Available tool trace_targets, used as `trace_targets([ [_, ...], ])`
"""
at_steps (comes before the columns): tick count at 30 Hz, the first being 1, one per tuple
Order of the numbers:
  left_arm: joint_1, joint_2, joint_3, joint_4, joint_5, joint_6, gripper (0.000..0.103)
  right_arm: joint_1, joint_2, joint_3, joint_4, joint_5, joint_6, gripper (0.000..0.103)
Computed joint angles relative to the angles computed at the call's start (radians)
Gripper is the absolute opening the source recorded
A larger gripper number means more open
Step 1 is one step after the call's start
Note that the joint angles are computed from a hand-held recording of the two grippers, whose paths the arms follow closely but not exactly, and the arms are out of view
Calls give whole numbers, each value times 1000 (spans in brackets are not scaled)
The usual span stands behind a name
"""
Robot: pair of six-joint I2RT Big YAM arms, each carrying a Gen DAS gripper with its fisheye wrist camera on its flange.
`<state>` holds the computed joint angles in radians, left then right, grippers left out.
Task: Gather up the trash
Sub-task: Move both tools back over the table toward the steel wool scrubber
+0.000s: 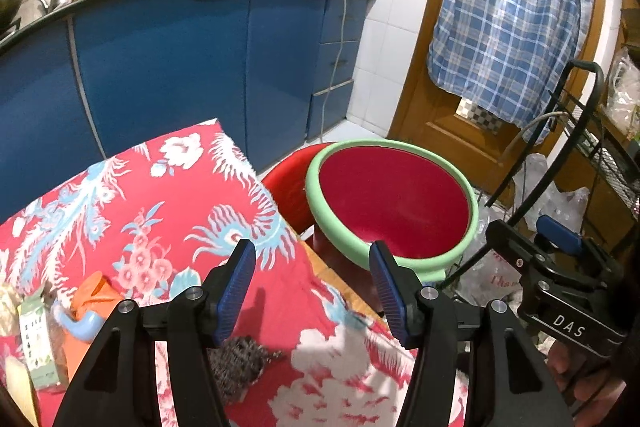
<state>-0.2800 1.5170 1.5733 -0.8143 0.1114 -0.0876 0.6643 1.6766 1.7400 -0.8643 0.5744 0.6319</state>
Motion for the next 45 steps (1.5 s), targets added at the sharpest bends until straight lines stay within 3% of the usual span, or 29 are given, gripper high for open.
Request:
trace_targets([
  [17, 27, -128, -140, 33, 3, 3, 61, 80, -23, 3, -68, 53, 38, 93],
  [30, 75, -230, -244, 53, -13, 3, 61, 141, 1, 35, -71, 49, 1, 94],
  [38, 163, -286, -309, 49, -32, 15, 62, 169, 53, 79, 3, 11, -30, 94],
  [45, 289, -331, -358, 37, -36, 14, 62, 189, 168, 223, -1, -75, -73, 94],
])
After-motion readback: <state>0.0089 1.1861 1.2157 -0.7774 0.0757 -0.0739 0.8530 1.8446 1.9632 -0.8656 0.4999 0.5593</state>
